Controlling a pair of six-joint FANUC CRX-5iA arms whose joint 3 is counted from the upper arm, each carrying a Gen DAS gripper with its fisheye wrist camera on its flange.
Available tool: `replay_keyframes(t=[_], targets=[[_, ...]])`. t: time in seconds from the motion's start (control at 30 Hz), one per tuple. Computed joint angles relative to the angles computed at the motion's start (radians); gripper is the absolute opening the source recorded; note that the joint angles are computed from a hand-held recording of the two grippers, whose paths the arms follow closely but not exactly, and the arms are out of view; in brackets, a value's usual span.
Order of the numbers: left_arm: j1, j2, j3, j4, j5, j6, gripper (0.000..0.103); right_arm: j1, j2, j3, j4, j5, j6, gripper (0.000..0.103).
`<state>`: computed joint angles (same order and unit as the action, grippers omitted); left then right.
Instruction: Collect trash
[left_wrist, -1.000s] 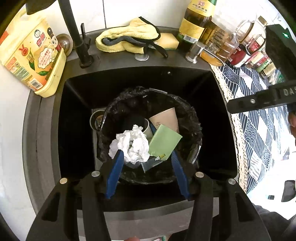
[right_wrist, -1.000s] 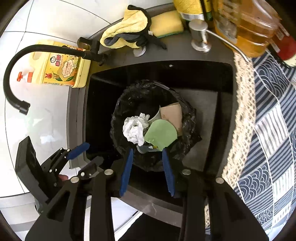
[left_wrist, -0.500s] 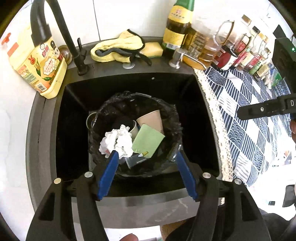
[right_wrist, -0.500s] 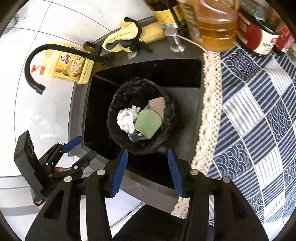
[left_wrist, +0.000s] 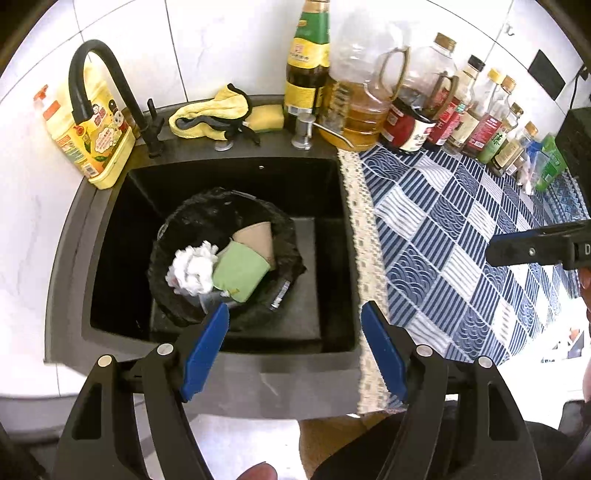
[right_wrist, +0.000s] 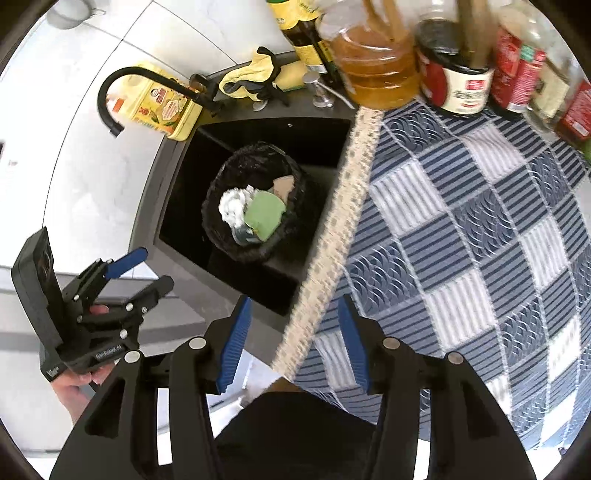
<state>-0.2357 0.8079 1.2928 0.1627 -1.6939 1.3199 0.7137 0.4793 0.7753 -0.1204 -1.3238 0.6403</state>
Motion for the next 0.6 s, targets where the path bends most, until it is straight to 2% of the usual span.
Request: replay_keyframes(t=[0.07, 0.17, 0.33, 0.4, 0.43, 0.5, 0.6], targets=[[-0.026, -0.069, -0.108, -0.018, 0.046, 0.021, 0.072, 0.005, -0.055, -0.079, 0.011, 0.023, 0.005, 0.050], [-0.059, -0.133, -0.205, -0.027, 0.089, 0.052, 0.072, 0.017, -0.141, -0.204, 0.032, 0.054, 0.012, 0.050], [-0.118, -0.211, -0.311, -0.056, 0.142, 0.100, 0.073, 0.037, -0.252, -0.358, 0.056, 0.095, 0.017, 0.050], [-0.137, -0.233, -0.341, -0.066, 0.156, 0.118, 0.078, 0.043, -0.295, -0.414, 0.061, 0.111, 0.017, 0.050], [-0.149, -0.246, -0.357, -0.073, 0.164, 0.129, 0.078, 0.047, -0.319, -0.445, 0.066, 0.120, 0.016, 0.052], [-0.166, -0.265, -0.380, -0.084, 0.174, 0.149, 0.078, 0.055, -0.359, -0.494, 0.078, 0.138, 0.007, 0.064], [-0.191, -0.289, -0.412, -0.095, 0.188, 0.179, 0.078, 0.066, -0.409, -0.554, 0.097, 0.153, -0.005, 0.066]])
